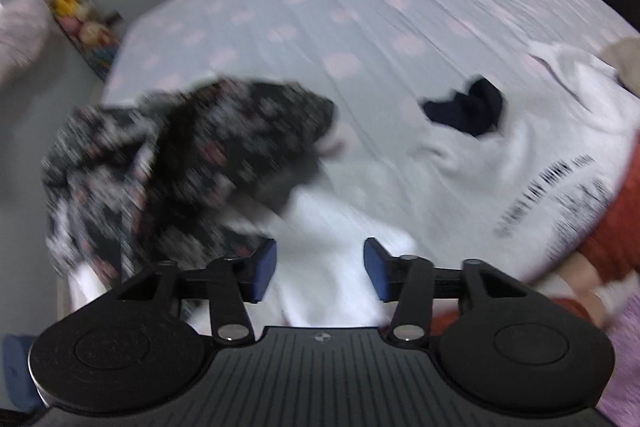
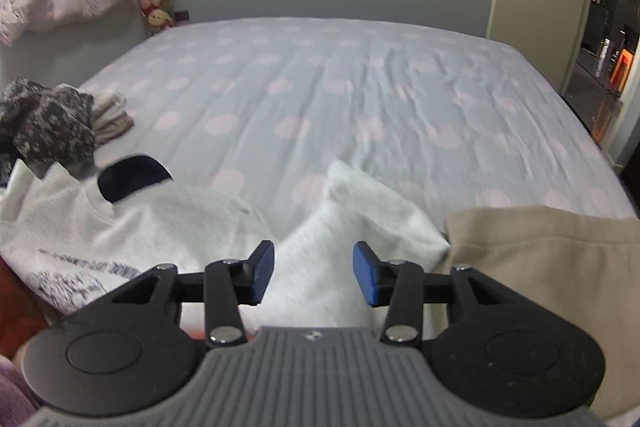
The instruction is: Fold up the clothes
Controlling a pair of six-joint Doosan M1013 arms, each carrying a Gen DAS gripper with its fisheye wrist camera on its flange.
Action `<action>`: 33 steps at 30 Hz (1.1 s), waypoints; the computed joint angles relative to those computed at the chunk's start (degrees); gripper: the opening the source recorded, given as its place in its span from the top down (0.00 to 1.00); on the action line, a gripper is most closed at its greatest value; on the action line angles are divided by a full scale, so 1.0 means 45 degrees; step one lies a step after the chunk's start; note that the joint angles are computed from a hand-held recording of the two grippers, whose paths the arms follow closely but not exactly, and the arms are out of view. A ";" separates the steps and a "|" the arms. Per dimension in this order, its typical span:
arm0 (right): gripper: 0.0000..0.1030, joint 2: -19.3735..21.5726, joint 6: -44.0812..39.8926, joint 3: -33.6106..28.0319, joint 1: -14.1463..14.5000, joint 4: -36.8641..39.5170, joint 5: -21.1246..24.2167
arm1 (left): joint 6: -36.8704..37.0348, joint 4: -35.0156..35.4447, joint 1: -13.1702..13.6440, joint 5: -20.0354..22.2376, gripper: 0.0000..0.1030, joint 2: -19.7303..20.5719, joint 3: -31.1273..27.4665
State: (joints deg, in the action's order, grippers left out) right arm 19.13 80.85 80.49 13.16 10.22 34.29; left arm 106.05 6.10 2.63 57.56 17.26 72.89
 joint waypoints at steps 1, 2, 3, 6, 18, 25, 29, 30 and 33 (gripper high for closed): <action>0.53 0.0104 -0.0194 -0.0120 0.0017 0.0281 0.0094 | -0.0041 0.0187 0.0023 -0.0215 0.54 0.0119 -0.0146; 0.53 0.0202 -0.0314 -0.0228 0.0053 0.0463 0.0187 | -0.0101 0.0411 0.0050 -0.0447 0.54 0.0234 -0.0284; 0.53 0.0303 -0.0460 -0.0332 0.0096 0.0633 0.0264 | -0.0169 0.0646 0.0078 -0.0682 0.54 0.0349 -0.0423; 0.49 0.0533 -0.0806 -0.0567 0.0245 0.0998 0.0369 | -0.0769 0.1714 0.0105 -0.1096 0.54 0.0824 -0.1016; 0.49 0.1271 -0.0122 -0.1179 0.0524 0.1967 0.0960 | -0.1225 0.2648 0.0464 0.0282 0.64 0.3704 -0.4622; 0.48 0.1525 0.0690 -0.1226 0.0617 0.2030 0.1078 | -0.2980 0.2712 0.0737 -0.0031 0.99 0.3833 -0.5129; 0.48 0.1743 0.0824 -0.1411 0.0654 0.2079 0.1263 | -0.4900 0.3782 0.1074 -0.0118 0.99 0.3807 -0.5873; 0.48 0.1789 0.0793 -0.1463 0.0662 0.2119 0.1305 | -0.5484 0.4172 0.1165 -0.0074 0.99 0.3821 -0.6103; 0.48 0.1892 0.0700 -0.1599 0.0683 0.2121 0.1372 | -0.7243 0.5688 0.1375 0.0059 0.99 0.3851 -0.6608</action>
State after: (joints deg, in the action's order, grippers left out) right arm 27.64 84.00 73.29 16.23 19.77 40.47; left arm 73.46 31.70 8.82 57.83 34.59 43.16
